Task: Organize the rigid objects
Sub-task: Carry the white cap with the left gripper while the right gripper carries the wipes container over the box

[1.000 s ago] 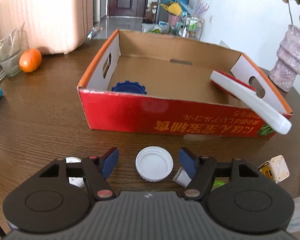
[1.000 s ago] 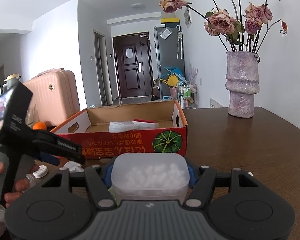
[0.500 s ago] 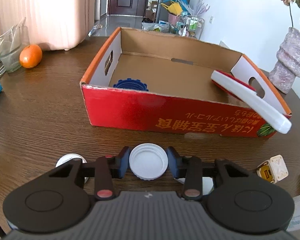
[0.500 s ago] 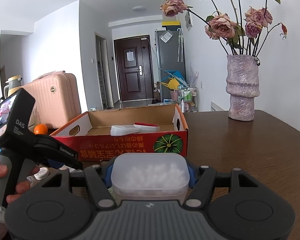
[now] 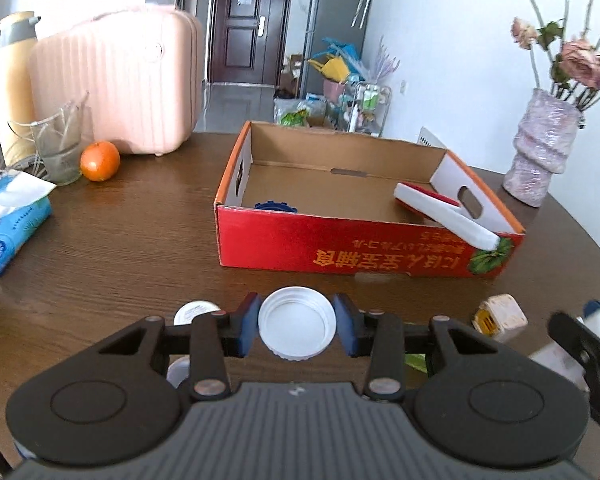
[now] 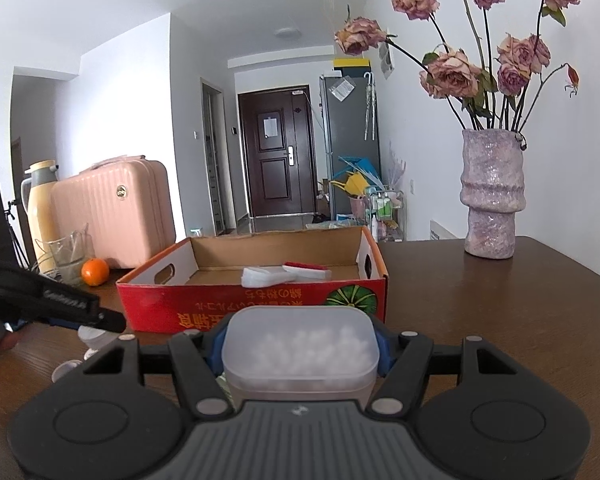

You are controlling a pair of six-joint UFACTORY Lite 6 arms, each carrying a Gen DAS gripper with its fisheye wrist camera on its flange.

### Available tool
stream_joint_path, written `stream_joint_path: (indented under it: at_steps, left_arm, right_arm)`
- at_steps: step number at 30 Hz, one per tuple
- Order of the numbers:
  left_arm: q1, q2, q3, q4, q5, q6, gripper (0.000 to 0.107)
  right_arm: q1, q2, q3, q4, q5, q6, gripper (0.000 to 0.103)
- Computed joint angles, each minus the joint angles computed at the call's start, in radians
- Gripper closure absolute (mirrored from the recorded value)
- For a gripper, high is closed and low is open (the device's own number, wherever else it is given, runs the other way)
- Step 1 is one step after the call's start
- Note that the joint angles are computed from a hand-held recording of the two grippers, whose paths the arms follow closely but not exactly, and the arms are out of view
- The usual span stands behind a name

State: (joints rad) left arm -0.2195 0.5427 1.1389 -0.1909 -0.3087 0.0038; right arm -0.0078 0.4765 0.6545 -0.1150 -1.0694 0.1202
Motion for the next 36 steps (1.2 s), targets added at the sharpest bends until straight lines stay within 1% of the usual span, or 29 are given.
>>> stream_joint_path:
  at_steps: [4,9,19,27,32,36]
  left_arm:
    - [-0.011,-0.102,-0.139,0.031,-0.064,-0.023,0.066]
    - [-0.028,-0.19,-0.254,0.022,-0.119,-0.009,0.066]
    - [-0.027,-0.241,-0.299,0.03,-0.138,-0.013,0.066]
    - [-0.034,-0.264,-0.258,-0.009,-0.128,0.03,0.066]
    - [-0.05,-0.242,-0.174,-0.065,-0.114,0.078,0.066]
    - [-0.058,-0.191,-0.078,-0.117,-0.089,0.115,0.066]
  right_arm:
    - [0.014,-0.032,-0.037,-0.003,-0.018,0.011,0.038]
    - [0.039,-0.081,-0.085,0.006,-0.035,0.012,0.038]
    - [0.065,-0.149,-0.118,0.031,-0.025,-0.001,0.038]
    - [0.083,-0.198,-0.08,0.06,0.014,-0.022,0.038]
    - [0.085,-0.192,0.006,0.071,0.049,-0.021,0.038]
    - [0.074,-0.138,0.119,0.063,0.087,0.004,0.038]
